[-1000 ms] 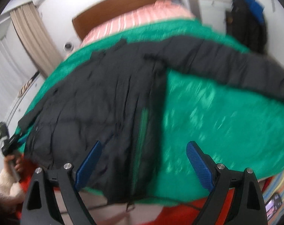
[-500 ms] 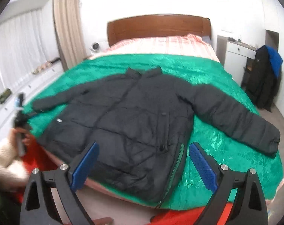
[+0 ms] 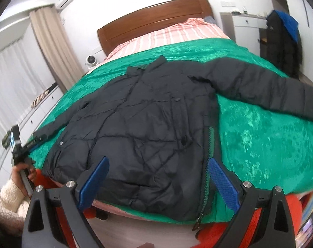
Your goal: Fold large clothes
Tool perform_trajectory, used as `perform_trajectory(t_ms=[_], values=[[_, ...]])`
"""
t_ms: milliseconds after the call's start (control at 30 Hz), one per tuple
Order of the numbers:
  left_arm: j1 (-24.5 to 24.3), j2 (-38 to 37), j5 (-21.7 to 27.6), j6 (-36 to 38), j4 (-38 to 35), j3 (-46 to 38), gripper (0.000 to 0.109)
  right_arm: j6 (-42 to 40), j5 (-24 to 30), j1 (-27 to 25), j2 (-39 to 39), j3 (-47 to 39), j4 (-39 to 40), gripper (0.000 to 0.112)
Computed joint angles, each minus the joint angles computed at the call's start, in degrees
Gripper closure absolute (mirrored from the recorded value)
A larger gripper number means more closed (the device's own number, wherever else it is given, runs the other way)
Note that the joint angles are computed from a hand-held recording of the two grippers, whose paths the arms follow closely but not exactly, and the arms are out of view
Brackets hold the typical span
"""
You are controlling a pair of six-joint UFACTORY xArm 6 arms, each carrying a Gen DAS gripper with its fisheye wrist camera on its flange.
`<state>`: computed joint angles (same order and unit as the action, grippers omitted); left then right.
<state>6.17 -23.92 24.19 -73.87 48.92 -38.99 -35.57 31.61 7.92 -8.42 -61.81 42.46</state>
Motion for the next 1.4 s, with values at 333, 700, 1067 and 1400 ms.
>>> perform_trajectory(t_ms=[333, 700, 1067, 1400], values=[[0.7, 0.2, 1.2, -1.8, 0.3, 1.1, 0.006, 0.5, 0.3, 0.8, 1.0, -0.1, -0.3, 0.016], [-1.1, -0.2, 1.9, -2.2, 3.2, 0.1, 0.006, 1.7, -0.4, 0.6, 1.5, -0.8, -1.8, 0.016], [-0.3, -0.6, 2.6, -2.9, 1.8, 0.7, 0.006, 2.2, -0.1, 0.2, 1.6, -0.8, -2.1, 0.016], [-0.7, 0.0, 3.6, -2.6, 2.0, 0.3, 0.006, 2.4, 0.3, 0.0, 2.1, -0.9, -1.9, 0.016]])
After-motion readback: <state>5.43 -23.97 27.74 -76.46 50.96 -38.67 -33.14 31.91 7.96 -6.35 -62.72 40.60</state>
